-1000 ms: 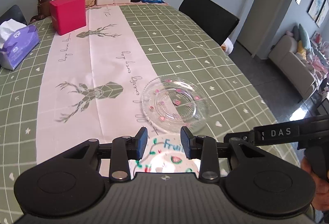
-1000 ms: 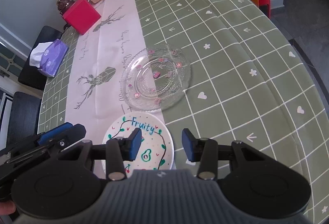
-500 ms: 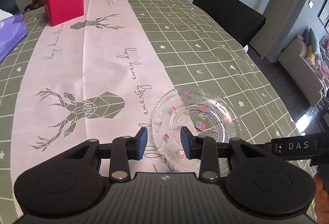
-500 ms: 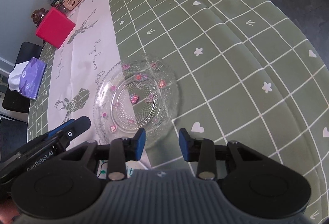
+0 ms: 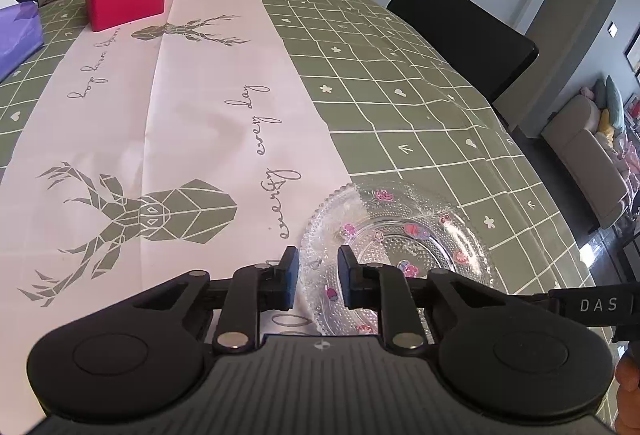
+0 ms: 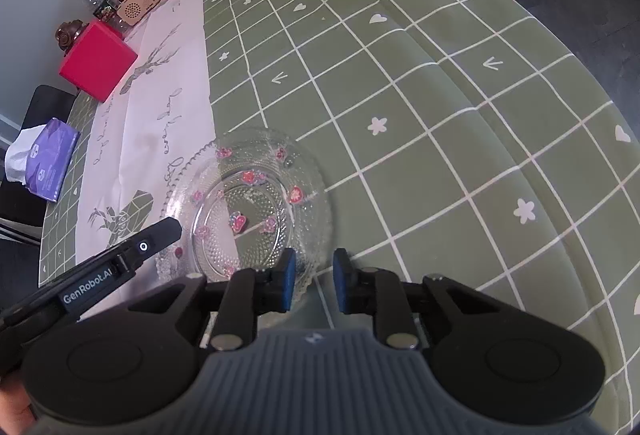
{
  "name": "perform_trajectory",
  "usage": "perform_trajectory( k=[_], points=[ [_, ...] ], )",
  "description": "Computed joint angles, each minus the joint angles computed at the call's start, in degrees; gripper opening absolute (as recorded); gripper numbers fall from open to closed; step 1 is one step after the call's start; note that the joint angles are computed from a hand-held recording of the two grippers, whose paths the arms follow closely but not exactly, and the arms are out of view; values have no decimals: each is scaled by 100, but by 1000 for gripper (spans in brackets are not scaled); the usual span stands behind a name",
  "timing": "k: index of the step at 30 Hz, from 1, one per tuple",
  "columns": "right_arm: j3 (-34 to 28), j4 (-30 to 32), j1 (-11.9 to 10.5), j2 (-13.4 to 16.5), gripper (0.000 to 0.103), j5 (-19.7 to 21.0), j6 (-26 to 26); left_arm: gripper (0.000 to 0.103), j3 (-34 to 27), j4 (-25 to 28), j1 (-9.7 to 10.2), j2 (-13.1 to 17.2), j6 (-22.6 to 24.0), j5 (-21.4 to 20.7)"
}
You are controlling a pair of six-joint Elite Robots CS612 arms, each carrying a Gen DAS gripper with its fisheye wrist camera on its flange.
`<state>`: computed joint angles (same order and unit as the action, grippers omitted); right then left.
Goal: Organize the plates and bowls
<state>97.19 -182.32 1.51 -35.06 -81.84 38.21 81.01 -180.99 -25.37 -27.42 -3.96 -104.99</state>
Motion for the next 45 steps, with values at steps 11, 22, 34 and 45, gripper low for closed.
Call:
perform_trajectory(
  k=[11, 22, 34, 45],
  points=[
    [-52, -74, 64, 43, 12, -191, -66, 12, 96, -95, -29, -45, -182, 163],
    [8, -229, 94, -25, 12, -289, -114, 12, 210, -222, 18, -139, -278, 53],
    [198, -319, 223, -252, 12, -254, -120, 12, 660, -510, 100, -481, -310, 116],
    [392, -427, 525, -473, 12, -35, -70, 12, 1401, -1009, 278, -984, -235, 342]
  ],
)
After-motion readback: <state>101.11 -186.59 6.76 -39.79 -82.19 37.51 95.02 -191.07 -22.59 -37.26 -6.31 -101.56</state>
